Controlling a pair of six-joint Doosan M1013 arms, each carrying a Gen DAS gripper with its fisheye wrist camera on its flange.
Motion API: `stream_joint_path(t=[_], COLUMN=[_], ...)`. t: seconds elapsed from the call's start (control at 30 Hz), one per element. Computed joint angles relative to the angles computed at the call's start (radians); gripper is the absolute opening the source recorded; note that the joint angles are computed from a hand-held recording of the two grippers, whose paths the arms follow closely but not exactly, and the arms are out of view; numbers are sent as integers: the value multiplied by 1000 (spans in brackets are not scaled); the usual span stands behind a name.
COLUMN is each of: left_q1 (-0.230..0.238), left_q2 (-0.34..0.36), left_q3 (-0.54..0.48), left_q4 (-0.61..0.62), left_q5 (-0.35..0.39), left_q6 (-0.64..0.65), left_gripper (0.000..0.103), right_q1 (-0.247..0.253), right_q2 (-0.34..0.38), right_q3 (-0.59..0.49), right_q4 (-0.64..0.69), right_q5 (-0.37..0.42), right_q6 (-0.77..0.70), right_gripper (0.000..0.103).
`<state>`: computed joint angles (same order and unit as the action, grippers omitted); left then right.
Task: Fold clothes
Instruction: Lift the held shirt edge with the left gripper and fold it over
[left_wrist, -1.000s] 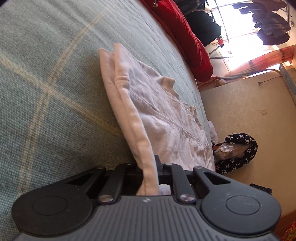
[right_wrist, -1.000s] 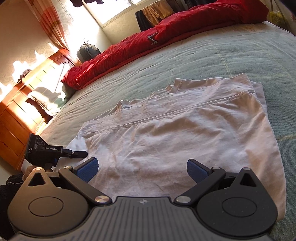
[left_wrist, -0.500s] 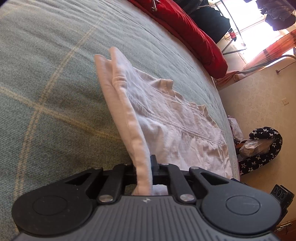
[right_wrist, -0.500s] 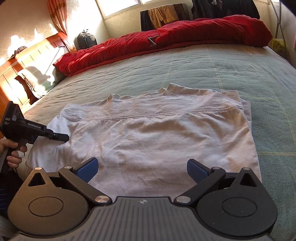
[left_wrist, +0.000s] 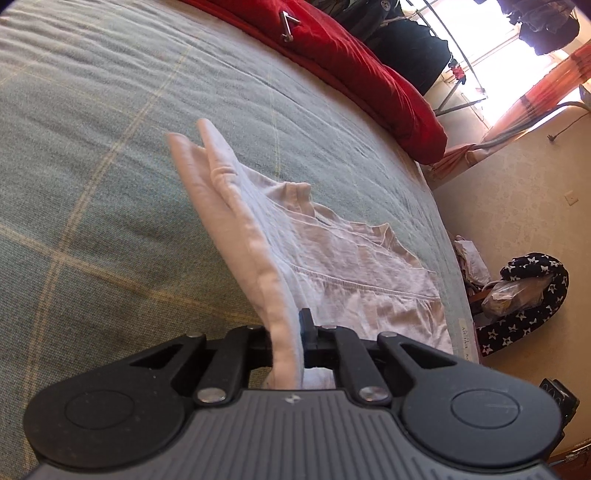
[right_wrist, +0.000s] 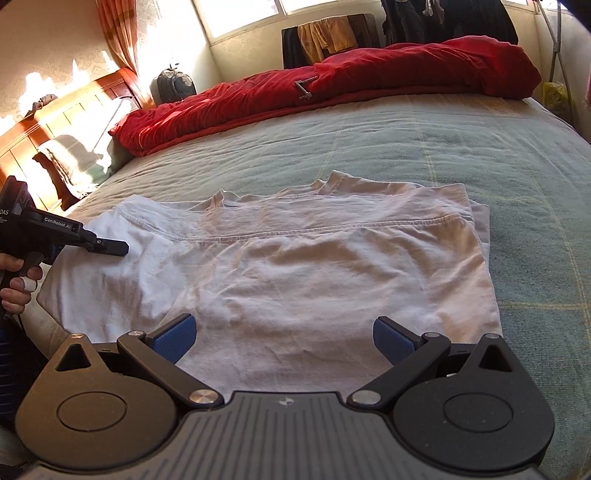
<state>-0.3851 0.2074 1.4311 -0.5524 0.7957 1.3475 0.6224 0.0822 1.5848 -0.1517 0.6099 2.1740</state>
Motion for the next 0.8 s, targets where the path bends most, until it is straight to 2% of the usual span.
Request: stream_joint_path(t=[0.43,0.8], left_q1=[-63,-118], left_q2=[10,44], left_q3=[-85,-168], left_q4=[93,64], left_q5=[7,1], left_q6=[-51,-67], left_gripper=[6,6], right_q1=[-15,-26], right_q2=[-47,-86], right_q3=[52,101], right_q4=[-1,-24], right_q5=[-63,-122], right_q6=[19,72], right_gripper=[103,103])
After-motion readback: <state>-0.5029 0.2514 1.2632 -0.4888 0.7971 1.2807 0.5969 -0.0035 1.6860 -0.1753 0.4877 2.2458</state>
